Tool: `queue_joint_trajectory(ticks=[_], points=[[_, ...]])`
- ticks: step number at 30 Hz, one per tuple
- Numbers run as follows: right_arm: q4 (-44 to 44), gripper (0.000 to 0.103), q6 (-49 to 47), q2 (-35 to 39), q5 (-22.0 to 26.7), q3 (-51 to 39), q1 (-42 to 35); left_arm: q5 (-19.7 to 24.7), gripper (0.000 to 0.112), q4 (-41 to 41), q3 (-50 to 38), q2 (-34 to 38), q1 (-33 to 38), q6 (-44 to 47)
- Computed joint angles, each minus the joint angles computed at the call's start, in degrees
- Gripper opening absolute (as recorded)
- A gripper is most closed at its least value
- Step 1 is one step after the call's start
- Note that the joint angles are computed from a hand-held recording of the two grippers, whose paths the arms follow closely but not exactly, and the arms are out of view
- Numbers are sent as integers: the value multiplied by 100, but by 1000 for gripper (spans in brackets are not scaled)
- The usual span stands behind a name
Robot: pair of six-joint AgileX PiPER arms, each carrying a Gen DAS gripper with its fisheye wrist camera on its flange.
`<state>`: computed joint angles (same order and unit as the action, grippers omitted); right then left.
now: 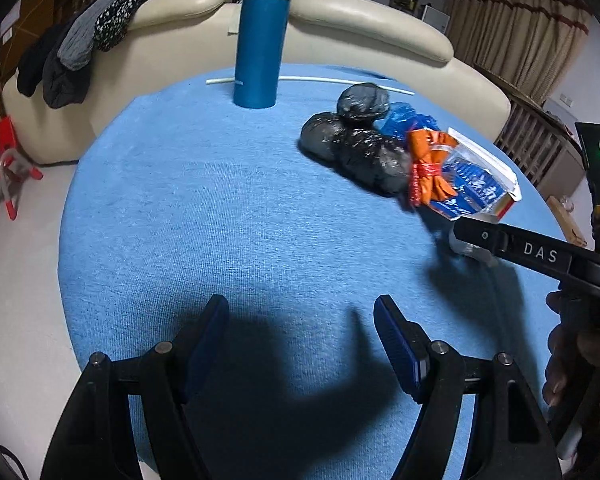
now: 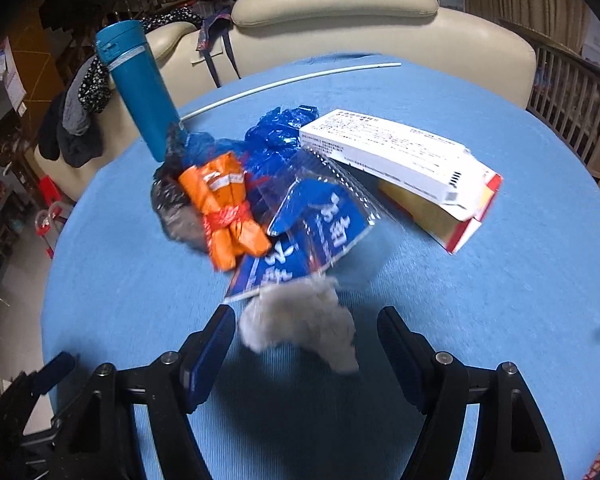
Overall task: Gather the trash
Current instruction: 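Grasp the white tissue with the right tool while the left tool grasps the orange bag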
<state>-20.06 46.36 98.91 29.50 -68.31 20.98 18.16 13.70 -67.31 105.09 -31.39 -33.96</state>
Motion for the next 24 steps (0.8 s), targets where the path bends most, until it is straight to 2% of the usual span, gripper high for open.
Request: queue_joint_trajectory(ticks=[2, 5, 10, 13, 19, 21, 24], points=[[574, 50, -628, 149, -119, -101, -107, 39, 75, -114, -99, 79, 17, 83], [496, 47, -666, 86, -278, 30, -75, 113, 76, -226, -283, 187, 15, 207], [696, 46, -653, -485, -659, 799, -273, 423, 76, -480, -852, 475, -141, 470], [550, 46, -320, -1033, -830, 1456, -303, 663, 76, -763, -1370, 726, -342, 775], [471, 46, -11, -1898, -1023, 2358, -416, 1473, 76, -992, -2849, 1452, -760, 1089], [625, 46, -151, -2098, -1085, 2563, -534, 1696, 76, -904, -3313, 1700, -841, 1042], [1237, 46, -788, -2526, -1136, 2947, -843, 2100, 76, -356, -3925, 2080, -905, 698]])
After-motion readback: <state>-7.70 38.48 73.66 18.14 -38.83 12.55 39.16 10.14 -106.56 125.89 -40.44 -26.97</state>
